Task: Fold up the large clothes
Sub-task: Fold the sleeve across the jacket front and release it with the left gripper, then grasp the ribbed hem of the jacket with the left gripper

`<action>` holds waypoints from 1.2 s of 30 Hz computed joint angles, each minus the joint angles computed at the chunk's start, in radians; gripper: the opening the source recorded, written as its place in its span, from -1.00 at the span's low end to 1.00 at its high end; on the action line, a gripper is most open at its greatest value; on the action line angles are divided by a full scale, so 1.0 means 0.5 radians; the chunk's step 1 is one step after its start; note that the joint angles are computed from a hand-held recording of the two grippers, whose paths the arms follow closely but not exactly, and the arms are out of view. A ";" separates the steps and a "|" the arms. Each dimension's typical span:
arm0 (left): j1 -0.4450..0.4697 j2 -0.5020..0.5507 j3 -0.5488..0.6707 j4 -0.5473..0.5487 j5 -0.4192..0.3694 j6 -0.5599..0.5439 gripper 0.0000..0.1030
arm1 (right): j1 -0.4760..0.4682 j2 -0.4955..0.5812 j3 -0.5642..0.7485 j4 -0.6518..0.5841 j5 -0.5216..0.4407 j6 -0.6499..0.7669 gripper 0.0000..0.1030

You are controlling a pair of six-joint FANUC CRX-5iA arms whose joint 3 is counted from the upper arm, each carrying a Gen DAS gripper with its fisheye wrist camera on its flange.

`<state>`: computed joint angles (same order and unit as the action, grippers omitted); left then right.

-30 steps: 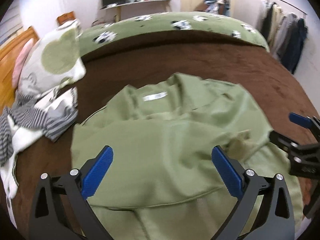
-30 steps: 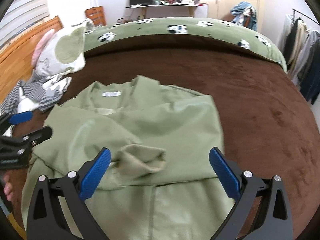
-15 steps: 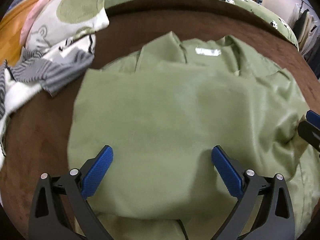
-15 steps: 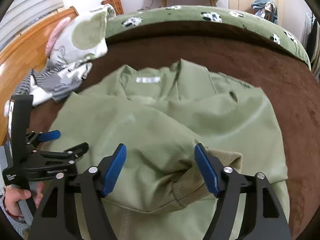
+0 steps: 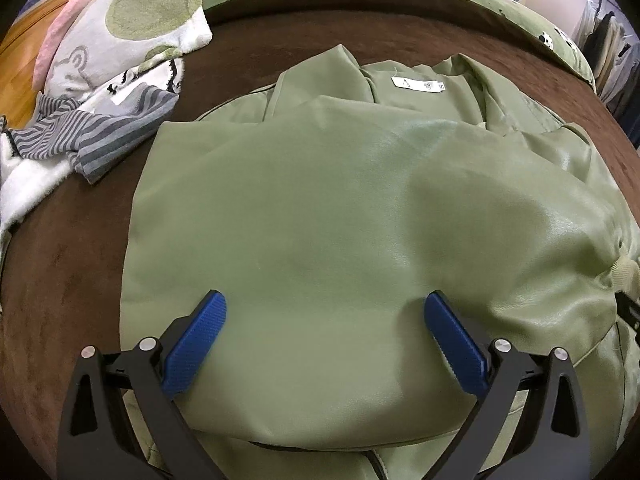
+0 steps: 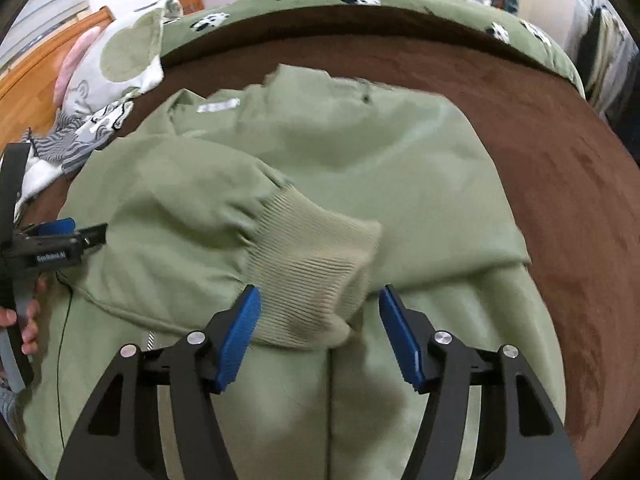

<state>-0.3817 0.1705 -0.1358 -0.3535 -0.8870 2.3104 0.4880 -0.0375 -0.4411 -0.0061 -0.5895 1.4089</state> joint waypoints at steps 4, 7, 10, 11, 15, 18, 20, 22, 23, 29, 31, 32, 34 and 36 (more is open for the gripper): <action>0.001 -0.003 -0.009 0.002 0.013 -0.007 0.90 | -0.061 -0.009 -0.018 -0.078 -0.022 0.041 0.19; 0.006 -0.008 -0.027 0.002 0.039 -0.004 0.90 | -0.078 -0.022 -0.047 -0.098 -0.008 0.038 0.20; 0.011 -0.006 -0.031 0.008 0.049 -0.011 0.90 | -0.034 -0.023 -0.092 0.032 0.032 -0.068 0.23; 0.014 -0.008 -0.035 0.012 0.053 -0.014 0.90 | -0.027 -0.018 -0.096 0.053 0.039 -0.088 0.24; 0.005 -0.006 -0.031 -0.008 0.053 0.015 0.90 | -0.034 0.002 -0.060 0.018 0.013 -0.048 0.27; 0.012 -0.003 -0.007 0.017 0.015 -0.009 0.89 | -0.015 -0.016 -0.061 0.100 -0.010 -0.094 0.42; 0.013 -0.026 0.007 0.030 -0.027 0.007 0.87 | -0.017 -0.063 -0.062 0.078 -0.008 -0.044 0.52; 0.002 -0.080 0.001 0.017 -0.047 0.032 0.87 | -0.039 -0.123 -0.025 -0.036 -0.046 0.072 0.59; -0.008 -0.106 -0.001 0.006 -0.058 0.043 0.88 | -0.038 -0.158 -0.024 -0.053 -0.052 0.091 0.62; -0.182 -0.331 0.027 -0.215 -0.269 0.194 0.88 | -0.026 -0.424 -0.037 -0.094 -0.158 0.235 0.70; -0.259 -0.404 0.033 -0.278 -0.367 0.262 0.88 | -0.018 -0.517 -0.063 -0.063 -0.208 0.250 0.72; -0.293 -0.435 0.035 -0.298 -0.412 0.290 0.88 | -0.015 -0.564 -0.079 -0.046 -0.232 0.251 0.73; -0.385 -0.488 0.047 -0.350 -0.528 0.368 0.88 | -0.038 -0.671 -0.093 -0.081 -0.310 0.321 0.76; -0.468 -0.536 0.060 -0.383 -0.643 0.416 0.88 | -0.050 -0.783 -0.132 -0.077 -0.374 0.345 0.76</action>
